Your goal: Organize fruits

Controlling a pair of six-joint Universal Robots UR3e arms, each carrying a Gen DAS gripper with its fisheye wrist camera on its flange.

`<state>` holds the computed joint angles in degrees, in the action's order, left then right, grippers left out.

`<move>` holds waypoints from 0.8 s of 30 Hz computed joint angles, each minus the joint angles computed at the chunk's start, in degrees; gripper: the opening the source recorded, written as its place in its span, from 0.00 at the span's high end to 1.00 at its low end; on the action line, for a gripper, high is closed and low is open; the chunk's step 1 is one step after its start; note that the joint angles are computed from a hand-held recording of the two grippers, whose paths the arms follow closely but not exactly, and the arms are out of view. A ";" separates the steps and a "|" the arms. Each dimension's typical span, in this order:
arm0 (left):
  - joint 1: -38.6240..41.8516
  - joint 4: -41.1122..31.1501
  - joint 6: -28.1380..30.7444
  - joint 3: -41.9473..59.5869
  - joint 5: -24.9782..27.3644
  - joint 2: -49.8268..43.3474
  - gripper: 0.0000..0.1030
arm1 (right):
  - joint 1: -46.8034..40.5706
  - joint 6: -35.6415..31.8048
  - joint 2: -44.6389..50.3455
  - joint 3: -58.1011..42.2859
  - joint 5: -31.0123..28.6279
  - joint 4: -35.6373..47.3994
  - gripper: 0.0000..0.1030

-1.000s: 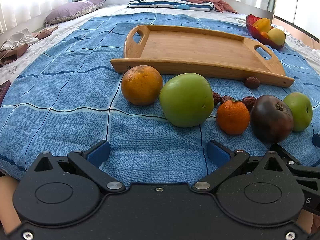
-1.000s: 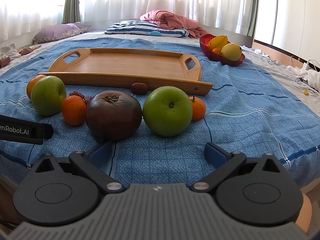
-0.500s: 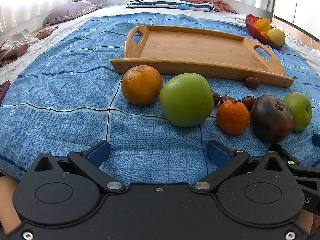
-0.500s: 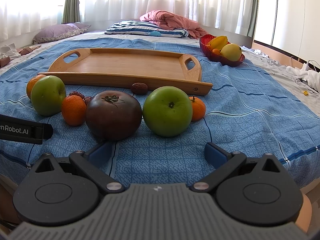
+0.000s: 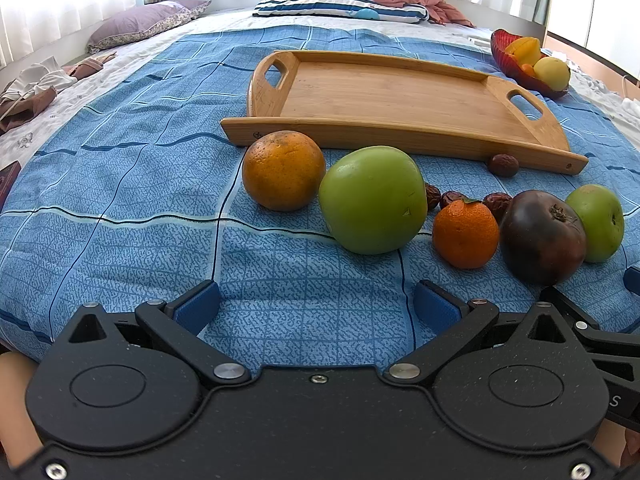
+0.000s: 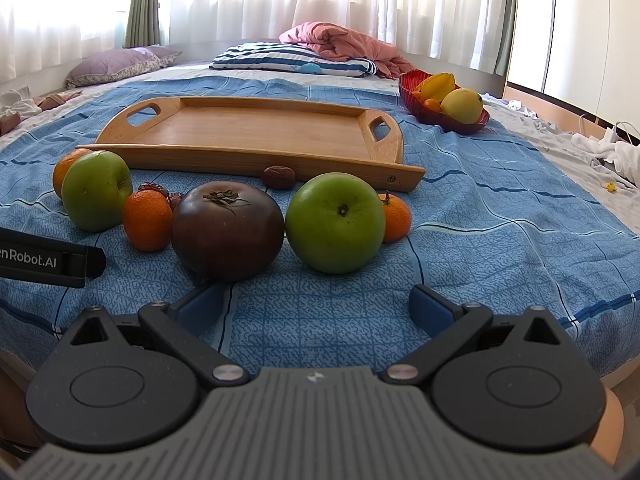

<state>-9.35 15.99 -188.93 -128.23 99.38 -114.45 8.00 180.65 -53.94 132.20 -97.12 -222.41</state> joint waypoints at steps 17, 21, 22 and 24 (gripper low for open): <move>0.06 0.06 0.02 -0.04 -0.06 0.02 0.00 | 0.15 0.01 0.27 -0.08 -0.18 -0.36 0.00; 0.02 0.16 0.02 -0.03 0.01 -0.05 0.00 | 0.18 0.01 0.37 -0.12 -0.30 -0.55 0.00; 0.02 0.16 0.02 -0.03 0.01 -0.05 0.00 | 0.08 -0.05 0.42 -0.09 -0.21 -0.67 0.00; -0.15 0.49 -0.04 0.02 0.32 -0.21 0.00 | -0.13 0.03 0.64 0.01 0.06 -1.13 0.00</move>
<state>-9.50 16.48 -188.96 -128.21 99.69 -114.65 7.87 180.68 -53.31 132.21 -97.06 -223.54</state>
